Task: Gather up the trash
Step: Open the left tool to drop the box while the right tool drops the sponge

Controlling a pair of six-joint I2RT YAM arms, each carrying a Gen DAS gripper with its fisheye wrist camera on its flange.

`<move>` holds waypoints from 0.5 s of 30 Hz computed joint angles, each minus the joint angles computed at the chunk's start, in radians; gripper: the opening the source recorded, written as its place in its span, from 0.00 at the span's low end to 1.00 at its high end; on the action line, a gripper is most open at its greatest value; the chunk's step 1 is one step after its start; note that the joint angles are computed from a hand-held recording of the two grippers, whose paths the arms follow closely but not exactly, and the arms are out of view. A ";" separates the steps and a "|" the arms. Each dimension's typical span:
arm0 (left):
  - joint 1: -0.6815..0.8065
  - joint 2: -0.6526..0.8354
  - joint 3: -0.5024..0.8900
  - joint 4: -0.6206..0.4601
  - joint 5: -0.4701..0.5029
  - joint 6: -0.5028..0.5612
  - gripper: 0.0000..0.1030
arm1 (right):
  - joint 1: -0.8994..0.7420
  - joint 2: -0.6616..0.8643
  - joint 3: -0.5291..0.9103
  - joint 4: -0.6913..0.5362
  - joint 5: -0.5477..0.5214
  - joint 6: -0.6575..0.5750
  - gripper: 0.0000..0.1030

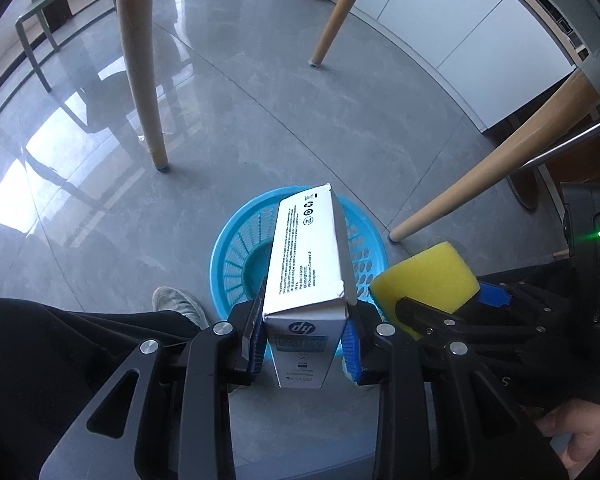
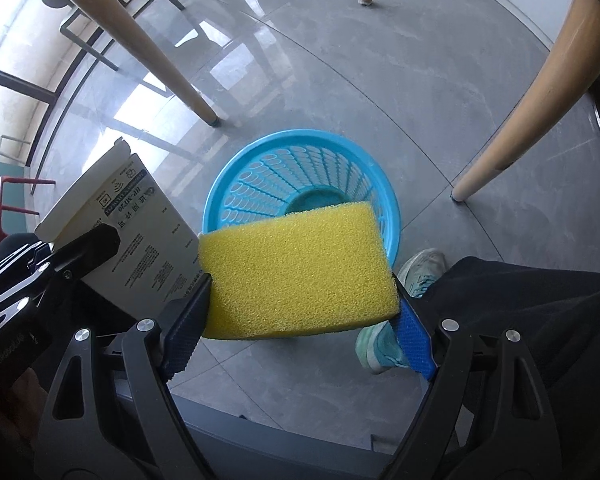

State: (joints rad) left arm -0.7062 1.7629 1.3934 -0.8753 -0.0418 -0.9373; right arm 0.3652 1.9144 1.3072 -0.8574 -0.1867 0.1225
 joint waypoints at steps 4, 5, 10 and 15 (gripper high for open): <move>0.016 0.018 0.009 0.000 0.017 0.013 0.32 | -0.010 0.032 0.017 0.007 -0.015 0.028 0.84; 0.020 0.022 0.008 0.003 0.022 0.013 0.36 | -0.010 0.032 0.016 0.006 -0.017 0.035 0.86; 0.023 0.009 0.005 0.000 0.005 0.009 0.44 | -0.007 0.030 0.017 0.006 -0.021 0.032 0.87; 0.003 0.000 0.002 -0.004 -0.013 -0.003 0.44 | -0.006 0.012 0.004 0.012 -0.026 0.023 0.88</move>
State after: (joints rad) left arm -0.7029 1.7631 1.3950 -0.8798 -0.0546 -0.9402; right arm 0.3591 1.9266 1.3108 -0.8459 -0.2127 0.1455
